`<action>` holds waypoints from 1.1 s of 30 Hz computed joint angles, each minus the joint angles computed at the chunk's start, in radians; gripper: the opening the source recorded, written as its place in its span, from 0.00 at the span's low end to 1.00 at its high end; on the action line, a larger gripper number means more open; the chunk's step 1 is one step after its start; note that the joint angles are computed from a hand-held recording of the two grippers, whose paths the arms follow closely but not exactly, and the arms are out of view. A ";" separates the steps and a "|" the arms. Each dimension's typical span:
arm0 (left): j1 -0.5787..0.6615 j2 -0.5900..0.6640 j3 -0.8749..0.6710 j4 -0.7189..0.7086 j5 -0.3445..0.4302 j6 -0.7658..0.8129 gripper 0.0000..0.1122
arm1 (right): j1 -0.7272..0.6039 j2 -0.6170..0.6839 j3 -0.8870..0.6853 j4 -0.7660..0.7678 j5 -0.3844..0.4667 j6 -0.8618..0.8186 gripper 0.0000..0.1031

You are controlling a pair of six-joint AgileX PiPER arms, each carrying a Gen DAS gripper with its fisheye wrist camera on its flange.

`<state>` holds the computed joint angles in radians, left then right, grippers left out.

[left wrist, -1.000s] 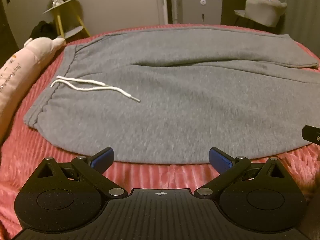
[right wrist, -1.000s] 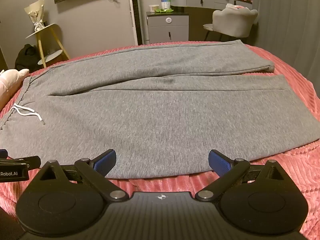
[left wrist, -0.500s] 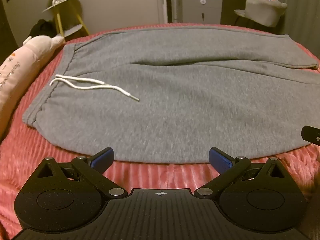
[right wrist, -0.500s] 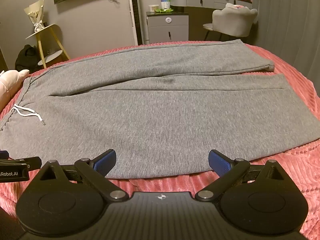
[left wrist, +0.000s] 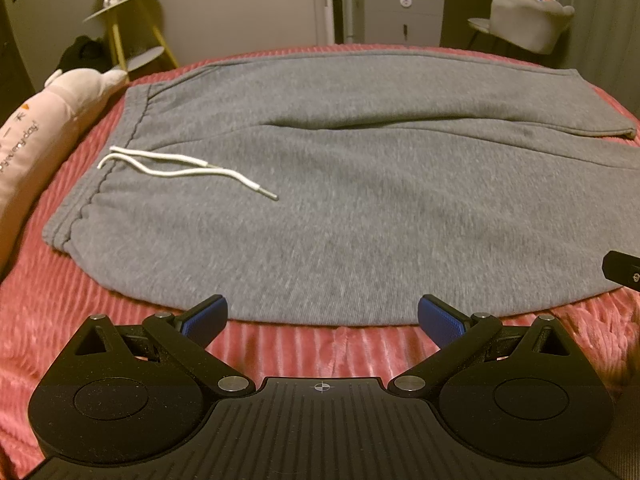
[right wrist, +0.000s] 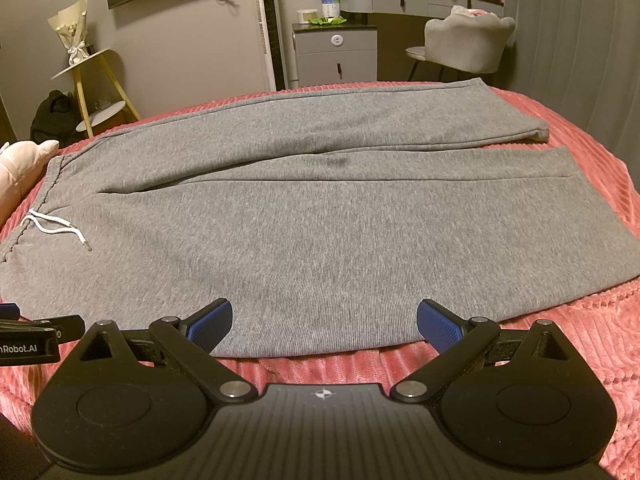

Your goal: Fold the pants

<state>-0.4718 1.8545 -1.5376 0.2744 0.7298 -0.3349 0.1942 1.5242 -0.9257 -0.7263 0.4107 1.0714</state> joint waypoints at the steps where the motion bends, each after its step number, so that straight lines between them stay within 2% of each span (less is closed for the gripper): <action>1: -0.001 0.000 0.000 0.001 0.001 -0.001 0.92 | 0.000 0.000 0.000 0.000 0.000 0.000 0.96; 33: 0.007 -0.004 0.005 -0.024 0.003 0.013 0.92 | 0.001 0.007 -0.004 0.001 -0.004 0.004 0.96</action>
<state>-0.4650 1.8507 -1.5327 0.2506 0.7323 -0.3216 0.1948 1.5312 -0.9301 -0.7253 0.4071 1.0751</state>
